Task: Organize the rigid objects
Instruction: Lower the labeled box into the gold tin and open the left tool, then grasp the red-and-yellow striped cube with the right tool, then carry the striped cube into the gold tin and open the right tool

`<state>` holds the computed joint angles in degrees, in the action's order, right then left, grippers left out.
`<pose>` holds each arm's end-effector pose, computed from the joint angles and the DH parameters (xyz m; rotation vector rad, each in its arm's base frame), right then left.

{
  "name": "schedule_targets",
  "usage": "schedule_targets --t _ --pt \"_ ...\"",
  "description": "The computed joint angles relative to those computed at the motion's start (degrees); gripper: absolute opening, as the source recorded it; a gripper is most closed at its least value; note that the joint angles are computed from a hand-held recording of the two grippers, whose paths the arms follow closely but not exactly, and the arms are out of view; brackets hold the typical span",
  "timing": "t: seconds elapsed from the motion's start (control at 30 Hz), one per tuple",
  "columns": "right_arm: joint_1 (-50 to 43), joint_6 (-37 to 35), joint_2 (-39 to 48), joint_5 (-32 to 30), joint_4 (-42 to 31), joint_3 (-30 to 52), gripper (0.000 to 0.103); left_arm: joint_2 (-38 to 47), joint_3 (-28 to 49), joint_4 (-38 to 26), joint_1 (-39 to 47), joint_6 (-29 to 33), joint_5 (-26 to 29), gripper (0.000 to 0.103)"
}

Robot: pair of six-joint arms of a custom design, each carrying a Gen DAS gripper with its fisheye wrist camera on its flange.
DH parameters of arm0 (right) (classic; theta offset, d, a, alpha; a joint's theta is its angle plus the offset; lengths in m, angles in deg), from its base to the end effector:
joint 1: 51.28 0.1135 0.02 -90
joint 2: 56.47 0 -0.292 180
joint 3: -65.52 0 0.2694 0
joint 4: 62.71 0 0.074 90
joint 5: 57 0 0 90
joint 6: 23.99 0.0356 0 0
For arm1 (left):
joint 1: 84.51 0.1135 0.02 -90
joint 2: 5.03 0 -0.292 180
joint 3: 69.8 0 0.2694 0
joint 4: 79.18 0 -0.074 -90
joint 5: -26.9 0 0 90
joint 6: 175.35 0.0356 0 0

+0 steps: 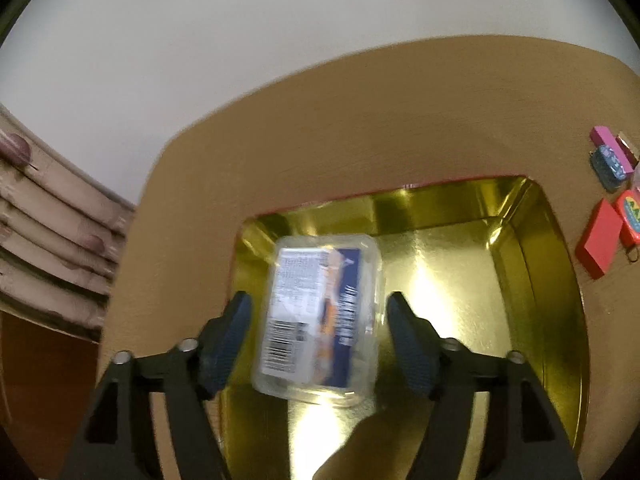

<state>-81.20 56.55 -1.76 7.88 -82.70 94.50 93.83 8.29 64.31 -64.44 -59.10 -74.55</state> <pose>0.1533 -0.0708 0.1588 0.2008 2.2726 0.1651 0.3505 0.1356 0.2149 0.0647 2.6408 0.5482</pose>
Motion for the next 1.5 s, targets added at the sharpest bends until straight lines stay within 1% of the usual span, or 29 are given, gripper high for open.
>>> schedule_targets --t 0.07,0.2,0.27,0.33,0.37,0.4,0.43,0.5,0.53,0.6,0.63,0.67,0.77,0.8,0.87,0.93,1.0,1.03,1.07,1.13,1.3,1.4,1.47,1.5 --pt "0.7 -1.1 0.4 0.1 -1.1 0.7 0.086 -2.1 -0.9 -0.3 0.1 -0.5 0.4 0.079" --pt "1.8 -6.1 -0.2 -2.9 -5.2 3.2 0.086 -8.5 -3.9 0.3 1.3 -0.8 3.0 0.079" --pt "1.9 -9.4 2.0 -6.2 -8.7 6.7 0.086 -12.9 -5.4 -1.4 1.1 -3.6 3.9 0.080" --pt "3.3 -12.8 4.7 -7.1 -11.3 10.3 0.086 -18.8 -7.6 -3.1 0.8 -7.5 5.2 0.080" --pt "4.5 -15.4 6.9 -7.2 -13.2 12.5 0.086 -22.2 -8.9 -4.4 0.8 -9.7 5.9 0.083" --pt "6.1 -18.9 9.6 -6.9 -15.4 15.1 0.086 -24.7 -9.9 -5.6 1.0 -11.7 6.0 0.085" --pt "7.4 -20.9 10.9 -6.2 -16.5 16.4 0.086 -28.0 -11.1 -7.4 0.7 -14.1 6.2 0.086" --pt "10.1 -26.0 14.9 -5.5 -20.9 20.5 0.086 -35.8 -14.2 -11.3 1.5 -18.0 9.8 0.086" --pt "11.7 -28.2 17.2 -4.7 -23.3 22.8 0.086 -38.3 -15.4 -12.5 2.2 -18.6 11.1 0.087" --pt "13.8 -30.6 19.4 -3.0 -25.6 25.0 0.086 -44.8 -18.3 -16.1 2.6 -20.7 12.8 0.087" --pt "14.9 -31.1 20.0 -1.6 -26.2 25.8 0.086 -45.7 -19.3 -16.1 5.7 -19.2 15.8 0.087" --pt "15.3 -31.3 19.5 -0.9 -26.0 25.6 0.086 -48.4 -20.4 -17.7 6.0 -19.2 17.2 0.089" --pt "16.3 -31.9 20.3 -0.4 -27.0 26.6 0.085 -55.0 -23.3 -21.7 -1.0 -22.9 12.8 0.092" --pt "16.8 -32.1 20.2 0.6 -26.9 26.6 0.085 -56.9 -24.2 -22.6 -5.0 -24.9 9.7 0.092" --pt "18.2 -33.2 21.8 2.2 -27.3 27.2 0.080 -59.9 -25.2 -24.6 -11.6 -28.1 5.2 0.092" --pt "18.8 -33.6 22.9 3.6 -26.4 27.5 0.079 -61.0 -25.8 -25.4 -15.8 -30.2 3.9 0.092" --pt "19.3 -34.1 24.9 3.9 -26.9 28.8 0.074 -60.5 -26.0 -25.6 -18.5 -32.0 3.6 0.092" --pt "19.4 -34.4 26.0 4.0 -27.6 29.7 0.063 -60.0 -26.2 -25.8 -19.7 -32.6 3.5 0.092" --pt "19.6 -34.8 27.5 4.2 -28.7 30.8 0.045 -59.7 -26.4 -25.9 -21.1 -33.6 3.0 0.092" --pt "20.5 -35.5 29.2 5.4 -28.5 31.1 0.030 -59.4 -26.9 -25.8 -22.4 -34.7 2.7 0.092" --pt "20.5 -36.0 30.4 5.3 -30.8 32.8 0.030 -58.6 -27.3 -25.9 -23.9 -36.5 3.2 0.092" --pt "19.2 -36.3 27.4 3.7 -33.8 32.9 0.030 -59.7 -27.2 -26.7 -24.3 -37.9 2.2 0.092" --pt "19.7 -35.1 23.9 2.7 -36.0 33.1 0.030 -61.3 -27.4 -27.1 -23.9 -38.6 0.8 0.092" --pt "20.4 -34.8 22.1 1.5 -38.2 34.0 0.030 -62.2 -27.4 -27.6 -23.0 -38.6 0.8 0.092"
